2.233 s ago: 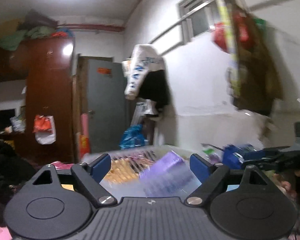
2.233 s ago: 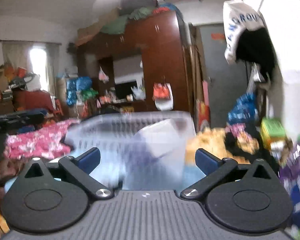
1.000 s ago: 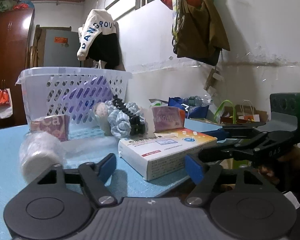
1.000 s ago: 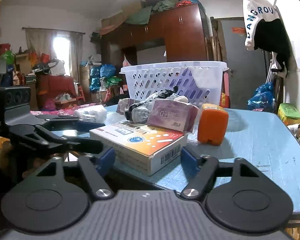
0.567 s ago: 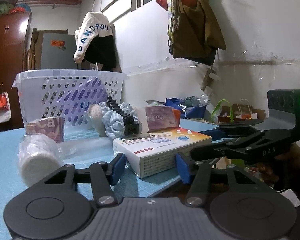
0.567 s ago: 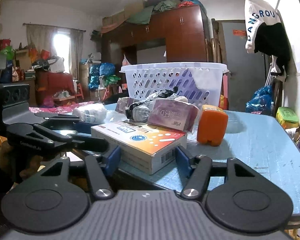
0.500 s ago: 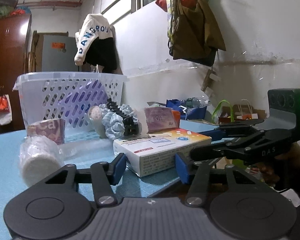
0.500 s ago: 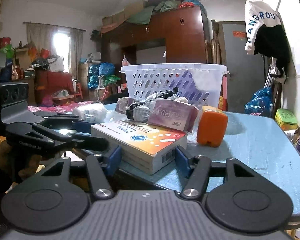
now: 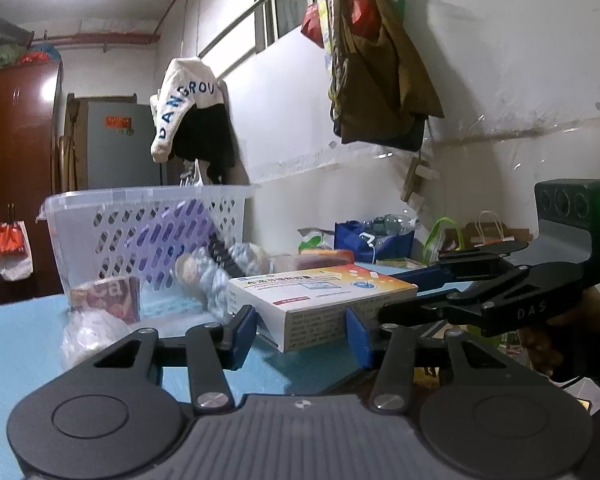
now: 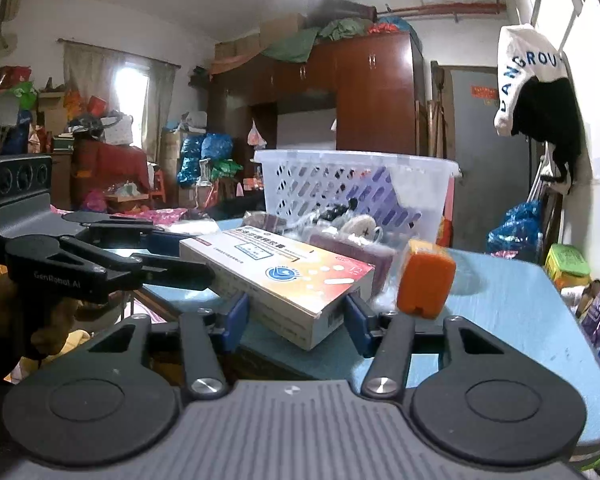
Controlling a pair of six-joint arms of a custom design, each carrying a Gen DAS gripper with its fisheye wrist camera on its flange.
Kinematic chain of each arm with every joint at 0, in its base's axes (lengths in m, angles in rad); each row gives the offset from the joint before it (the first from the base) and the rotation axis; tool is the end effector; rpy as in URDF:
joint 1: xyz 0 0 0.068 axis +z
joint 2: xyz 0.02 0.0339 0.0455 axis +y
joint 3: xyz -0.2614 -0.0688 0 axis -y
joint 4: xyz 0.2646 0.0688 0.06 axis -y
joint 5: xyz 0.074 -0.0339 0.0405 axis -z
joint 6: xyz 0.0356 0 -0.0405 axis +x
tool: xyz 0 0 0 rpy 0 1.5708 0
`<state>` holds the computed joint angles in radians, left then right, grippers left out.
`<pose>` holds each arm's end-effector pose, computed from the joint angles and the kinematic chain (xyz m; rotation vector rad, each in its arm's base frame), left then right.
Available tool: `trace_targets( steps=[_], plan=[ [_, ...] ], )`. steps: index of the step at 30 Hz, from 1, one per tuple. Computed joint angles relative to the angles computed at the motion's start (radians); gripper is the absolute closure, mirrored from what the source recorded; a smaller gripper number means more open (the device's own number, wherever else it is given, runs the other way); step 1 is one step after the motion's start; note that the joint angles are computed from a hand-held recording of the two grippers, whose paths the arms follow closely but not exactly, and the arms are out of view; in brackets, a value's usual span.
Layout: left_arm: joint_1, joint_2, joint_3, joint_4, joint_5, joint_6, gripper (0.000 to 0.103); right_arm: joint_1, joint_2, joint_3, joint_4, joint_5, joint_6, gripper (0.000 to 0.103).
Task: Organize objects
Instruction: 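Lift the medicine box with both grippers and carry it over the basket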
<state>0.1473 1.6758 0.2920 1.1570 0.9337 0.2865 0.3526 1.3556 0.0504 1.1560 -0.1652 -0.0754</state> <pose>0.2498 0.0081 0.1032 0.7549 1.5590 -0.5161 0.1851 0.0744 0.1131 -0.4867 1.6604 0.3468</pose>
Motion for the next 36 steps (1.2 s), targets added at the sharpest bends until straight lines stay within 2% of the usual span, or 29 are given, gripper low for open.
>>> trace_targets(
  steps=[8,12,17,26,31,36],
  plan=[
    [0.03,-0.114,-0.027,0.021,0.026,-0.041,0.051,0.035,-0.227,0.035,-0.21,0.037,-0.028,0.048],
    [0.035,-0.182,0.011,0.0,0.017,-0.091,0.051,0.016,-0.243,0.13,-0.285,0.008,-0.047,0.049],
    [0.023,-0.229,0.106,-0.05,-0.025,-0.137,0.051,-0.033,-0.179,0.286,-0.349,-0.064,-0.056,0.049],
    [-0.036,-0.169,0.446,-0.333,-0.143,-0.103,0.051,-0.092,0.045,0.664,-0.531,-0.13,-0.095,0.049],
    [-0.06,-0.02,0.707,-0.524,-0.199,-0.083,0.051,-0.107,0.23,0.898,-0.639,-0.141,-0.112,0.049],
    [-0.069,0.125,0.919,-0.694,-0.242,-0.068,0.051,-0.095,0.34,1.007,-0.711,-0.114,-0.137,0.049]
  ],
)
